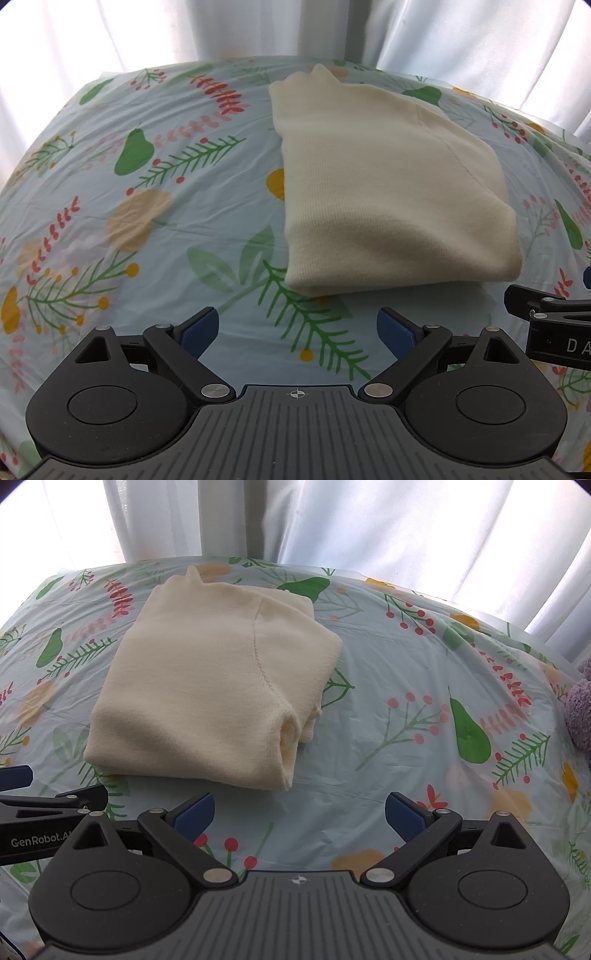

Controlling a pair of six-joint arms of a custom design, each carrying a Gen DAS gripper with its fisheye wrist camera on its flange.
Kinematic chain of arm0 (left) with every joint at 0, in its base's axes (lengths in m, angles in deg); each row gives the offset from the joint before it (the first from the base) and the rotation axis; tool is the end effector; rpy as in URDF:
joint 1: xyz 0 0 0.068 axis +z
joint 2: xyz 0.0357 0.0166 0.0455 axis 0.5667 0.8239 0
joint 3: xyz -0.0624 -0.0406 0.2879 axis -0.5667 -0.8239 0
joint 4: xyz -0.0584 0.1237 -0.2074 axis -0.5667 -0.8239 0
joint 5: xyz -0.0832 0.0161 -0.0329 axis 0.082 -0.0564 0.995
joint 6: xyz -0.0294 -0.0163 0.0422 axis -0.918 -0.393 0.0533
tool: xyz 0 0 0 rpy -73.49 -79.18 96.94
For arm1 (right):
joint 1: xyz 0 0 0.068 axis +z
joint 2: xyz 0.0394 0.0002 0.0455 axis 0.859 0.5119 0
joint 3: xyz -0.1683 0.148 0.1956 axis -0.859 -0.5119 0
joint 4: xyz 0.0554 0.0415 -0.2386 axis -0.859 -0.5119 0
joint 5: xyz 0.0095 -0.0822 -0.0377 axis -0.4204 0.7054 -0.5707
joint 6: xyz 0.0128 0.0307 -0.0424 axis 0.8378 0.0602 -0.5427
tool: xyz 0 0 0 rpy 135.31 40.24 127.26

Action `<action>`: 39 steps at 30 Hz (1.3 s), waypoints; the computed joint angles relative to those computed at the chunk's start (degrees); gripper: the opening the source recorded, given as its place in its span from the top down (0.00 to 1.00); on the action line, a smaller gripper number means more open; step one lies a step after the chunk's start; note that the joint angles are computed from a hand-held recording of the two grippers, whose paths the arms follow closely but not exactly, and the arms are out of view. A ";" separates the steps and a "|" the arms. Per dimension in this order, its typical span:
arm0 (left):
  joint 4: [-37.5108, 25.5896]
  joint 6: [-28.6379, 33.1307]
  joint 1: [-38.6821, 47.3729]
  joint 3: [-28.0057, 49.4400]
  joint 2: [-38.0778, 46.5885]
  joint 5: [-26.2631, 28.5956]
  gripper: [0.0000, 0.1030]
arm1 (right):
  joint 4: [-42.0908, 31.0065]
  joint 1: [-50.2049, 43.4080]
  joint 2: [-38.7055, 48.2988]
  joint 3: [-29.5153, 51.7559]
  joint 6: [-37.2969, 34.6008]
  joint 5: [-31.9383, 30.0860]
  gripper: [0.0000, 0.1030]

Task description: Fold small clothes

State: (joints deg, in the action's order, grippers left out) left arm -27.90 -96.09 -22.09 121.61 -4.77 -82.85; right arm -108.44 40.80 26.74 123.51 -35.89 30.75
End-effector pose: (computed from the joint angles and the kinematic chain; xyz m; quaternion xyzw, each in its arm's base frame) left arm 0.1283 -0.1669 0.3198 -0.2102 0.9526 0.0573 0.2124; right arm 0.1910 -0.0520 0.3058 -0.2395 0.9382 0.0290 0.2481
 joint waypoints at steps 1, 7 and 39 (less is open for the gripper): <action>-0.03 -0.08 -0.02 0.07 0.11 -0.02 0.07 | -0.07 0.01 -0.03 0.06 -0.01 -0.09 0.04; 0.01 -0.39 -0.12 0.01 0.00 -0.24 0.07 | -0.27 -0.06 -0.15 0.25 0.09 -0.21 0.04; 0.91 0.45 0.32 -0.20 0.24 -0.19 0.07 | -0.75 -0.44 0.31 1.28 -0.03 -1.11 0.04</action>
